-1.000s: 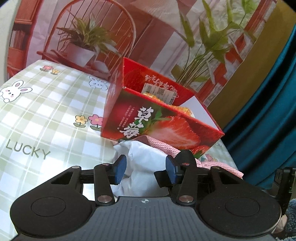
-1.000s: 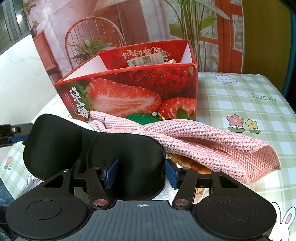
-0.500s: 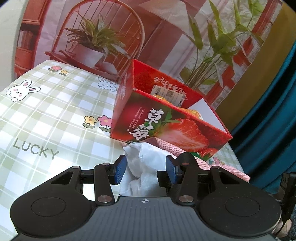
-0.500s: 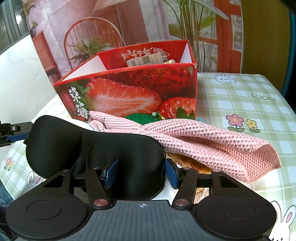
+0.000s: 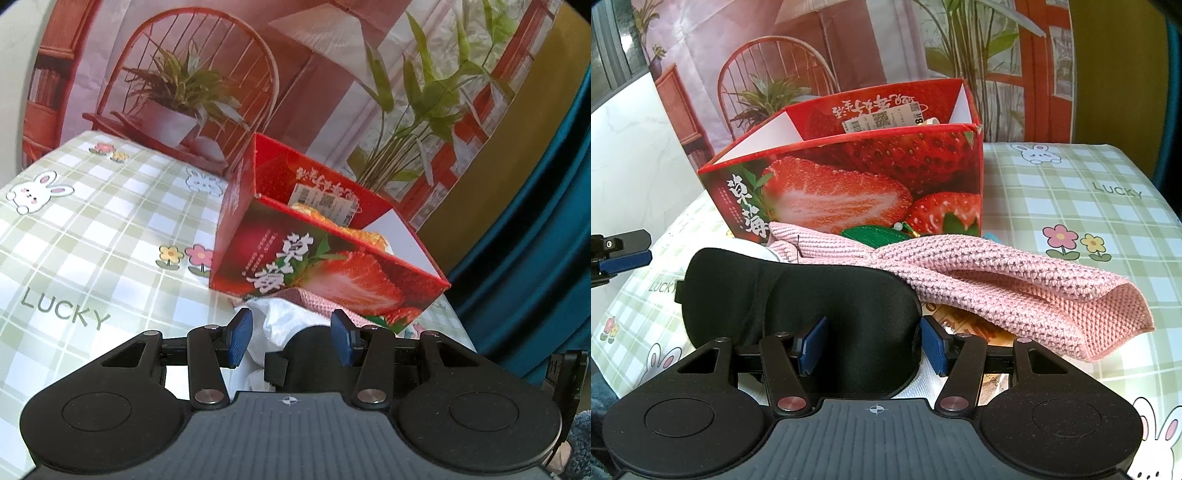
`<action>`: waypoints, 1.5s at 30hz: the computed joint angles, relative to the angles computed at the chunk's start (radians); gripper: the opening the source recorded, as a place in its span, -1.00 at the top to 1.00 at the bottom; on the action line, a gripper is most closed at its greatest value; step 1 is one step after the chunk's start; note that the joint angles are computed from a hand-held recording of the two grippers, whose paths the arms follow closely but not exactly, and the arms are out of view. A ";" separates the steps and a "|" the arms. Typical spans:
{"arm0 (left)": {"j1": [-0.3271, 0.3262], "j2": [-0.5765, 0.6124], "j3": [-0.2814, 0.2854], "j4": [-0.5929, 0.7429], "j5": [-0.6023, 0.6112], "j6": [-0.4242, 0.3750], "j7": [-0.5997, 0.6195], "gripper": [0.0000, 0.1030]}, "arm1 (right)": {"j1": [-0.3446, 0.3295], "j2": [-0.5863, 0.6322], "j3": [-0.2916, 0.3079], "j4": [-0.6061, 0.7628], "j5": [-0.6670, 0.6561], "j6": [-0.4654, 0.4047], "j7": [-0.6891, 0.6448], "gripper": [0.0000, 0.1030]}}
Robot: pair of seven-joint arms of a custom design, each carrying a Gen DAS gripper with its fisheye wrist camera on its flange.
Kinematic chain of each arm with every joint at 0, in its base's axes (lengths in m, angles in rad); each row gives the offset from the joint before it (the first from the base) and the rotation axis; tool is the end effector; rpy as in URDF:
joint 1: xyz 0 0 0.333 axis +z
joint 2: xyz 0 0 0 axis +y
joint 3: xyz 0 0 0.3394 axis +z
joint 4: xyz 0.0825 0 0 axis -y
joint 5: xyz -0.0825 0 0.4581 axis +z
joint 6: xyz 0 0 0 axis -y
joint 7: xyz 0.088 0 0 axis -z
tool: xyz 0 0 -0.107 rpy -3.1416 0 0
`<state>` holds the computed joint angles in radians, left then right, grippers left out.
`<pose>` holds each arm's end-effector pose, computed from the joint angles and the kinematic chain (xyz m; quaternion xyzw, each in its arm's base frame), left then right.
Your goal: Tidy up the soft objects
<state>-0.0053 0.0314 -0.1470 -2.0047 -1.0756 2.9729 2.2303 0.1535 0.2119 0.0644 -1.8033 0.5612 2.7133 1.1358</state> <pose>0.6633 -0.0397 0.5130 -0.6669 0.5582 -0.4604 0.1780 0.7223 0.1372 0.4947 -0.7194 0.5788 -0.1300 0.3612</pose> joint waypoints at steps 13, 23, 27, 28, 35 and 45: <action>0.033 0.058 -0.011 0.021 0.183 -0.148 -0.168 0.03 | -0.001 0.000 0.003 -0.003 0.014 0.002 -0.005 -0.03; 0.036 0.036 -0.032 0.014 0.127 -0.138 -0.031 0.29 | -0.003 -0.001 0.006 -0.007 0.033 0.013 -0.013 -0.04; 0.020 0.025 -0.025 -0.004 0.116 -0.087 -0.021 0.60 | -0.010 -0.009 0.013 -0.016 0.072 0.022 -0.038 -0.08; 0.018 0.023 -0.023 -0.006 0.114 -0.077 -0.022 0.62 | -0.013 -0.011 0.015 -0.018 0.087 0.022 -0.048 -0.10; 0.009 0.022 -0.015 -0.013 0.181 -0.059 -0.085 0.64 | -0.014 -0.016 0.006 -0.020 0.116 -0.003 -0.025 -0.26; 0.008 0.008 -0.021 -0.008 0.101 -0.044 0.008 0.66 | -0.022 -0.037 0.017 -0.018 0.204 -0.001 -0.110 0.25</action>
